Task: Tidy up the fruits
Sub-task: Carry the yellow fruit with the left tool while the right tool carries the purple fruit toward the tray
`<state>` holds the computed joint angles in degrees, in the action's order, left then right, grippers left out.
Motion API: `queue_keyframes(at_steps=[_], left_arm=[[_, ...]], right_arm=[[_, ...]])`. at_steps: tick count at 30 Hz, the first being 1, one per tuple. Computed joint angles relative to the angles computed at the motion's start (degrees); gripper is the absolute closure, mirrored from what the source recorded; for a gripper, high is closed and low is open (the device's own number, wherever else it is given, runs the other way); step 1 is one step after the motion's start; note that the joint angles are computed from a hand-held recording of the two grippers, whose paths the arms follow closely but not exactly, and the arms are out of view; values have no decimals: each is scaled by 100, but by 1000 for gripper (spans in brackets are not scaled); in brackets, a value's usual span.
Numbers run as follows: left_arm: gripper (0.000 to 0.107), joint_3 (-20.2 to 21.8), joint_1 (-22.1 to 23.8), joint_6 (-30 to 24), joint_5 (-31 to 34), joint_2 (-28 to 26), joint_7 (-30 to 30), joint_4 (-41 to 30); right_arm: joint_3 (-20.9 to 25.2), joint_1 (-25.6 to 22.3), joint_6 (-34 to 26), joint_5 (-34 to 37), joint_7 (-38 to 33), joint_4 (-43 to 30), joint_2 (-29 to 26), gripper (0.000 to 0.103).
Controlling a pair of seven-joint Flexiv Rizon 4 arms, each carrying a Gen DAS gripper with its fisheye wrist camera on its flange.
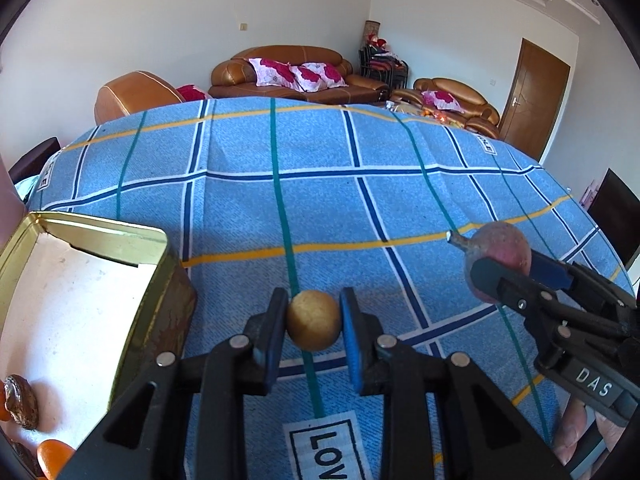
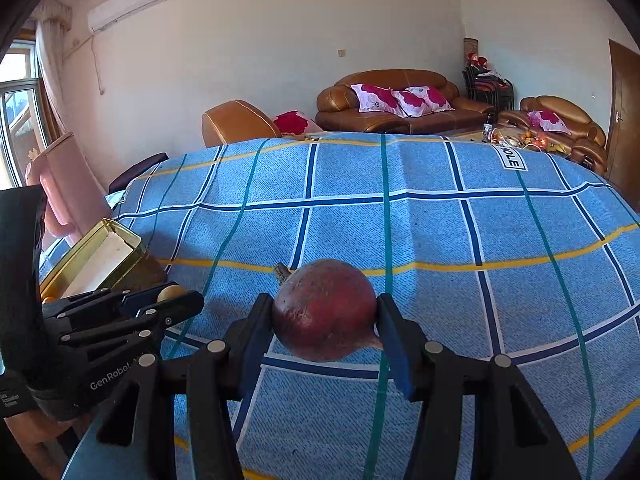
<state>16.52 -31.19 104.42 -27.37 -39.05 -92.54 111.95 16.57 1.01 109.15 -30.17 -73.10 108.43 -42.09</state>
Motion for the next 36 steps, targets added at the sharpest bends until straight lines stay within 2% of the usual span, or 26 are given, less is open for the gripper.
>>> queue_keyframes(at_steps=[3,9,18,36], left_arm=[[79,113,-116,118,-46,-13,-2,29],[79,38,-130,449,-224,-14,145,116],[79,-103,-301,1009,-863,-90,813,161],[79,-1169,126,2208,-1750,-70,1857,347]], right_arm=[[-34,22,130,22,-35,39,6,49],[-132,71,380,-25,-50,127,34,49],[-453,323,861,-11,-106,310,113,49],[-803,607,1482,154,-240,592,222,49]])
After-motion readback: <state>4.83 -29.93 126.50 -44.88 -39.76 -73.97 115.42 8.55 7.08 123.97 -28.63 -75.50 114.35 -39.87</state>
